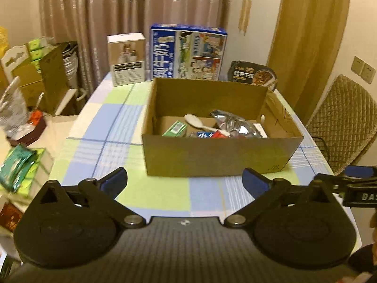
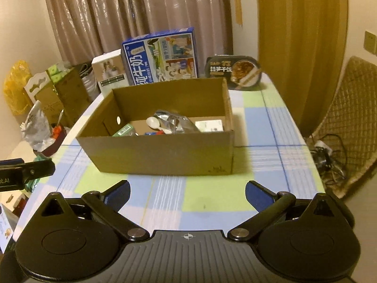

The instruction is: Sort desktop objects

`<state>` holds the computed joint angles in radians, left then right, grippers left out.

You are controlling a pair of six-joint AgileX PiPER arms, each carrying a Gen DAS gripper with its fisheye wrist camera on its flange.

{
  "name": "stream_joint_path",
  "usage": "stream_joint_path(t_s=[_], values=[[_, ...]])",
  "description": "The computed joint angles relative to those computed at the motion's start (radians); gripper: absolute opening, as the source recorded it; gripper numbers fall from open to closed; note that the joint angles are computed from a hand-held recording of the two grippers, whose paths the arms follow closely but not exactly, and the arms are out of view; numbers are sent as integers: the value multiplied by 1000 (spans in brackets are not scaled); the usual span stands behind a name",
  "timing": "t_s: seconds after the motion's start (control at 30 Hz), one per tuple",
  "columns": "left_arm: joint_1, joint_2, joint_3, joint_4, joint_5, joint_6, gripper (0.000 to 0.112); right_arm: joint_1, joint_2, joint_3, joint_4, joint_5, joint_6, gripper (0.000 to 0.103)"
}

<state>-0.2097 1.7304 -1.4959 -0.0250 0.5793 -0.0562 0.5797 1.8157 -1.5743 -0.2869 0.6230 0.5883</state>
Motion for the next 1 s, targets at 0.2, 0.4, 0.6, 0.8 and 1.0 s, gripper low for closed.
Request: stream_joint_path(t_s=[0.2, 0.4, 0.6, 0.8, 1.0], values=[[-10, -129, 119, 1, -2, -48, 102, 26, -112, 98, -43, 34, 45, 101], [-28, -222, 183, 5, 21, -97, 102, 42, -199, 163, -40, 47, 75, 101], [-53, -296, 222, -20, 48, -105, 102, 64, -231, 158, -78, 74, 105, 101], [-82, -330, 231, 5, 58, -128, 102, 82, -243, 137, -78, 97, 89, 101], [-96, -331, 231, 45, 63, -158, 102, 90, -243, 141, -75, 103, 86, 101]])
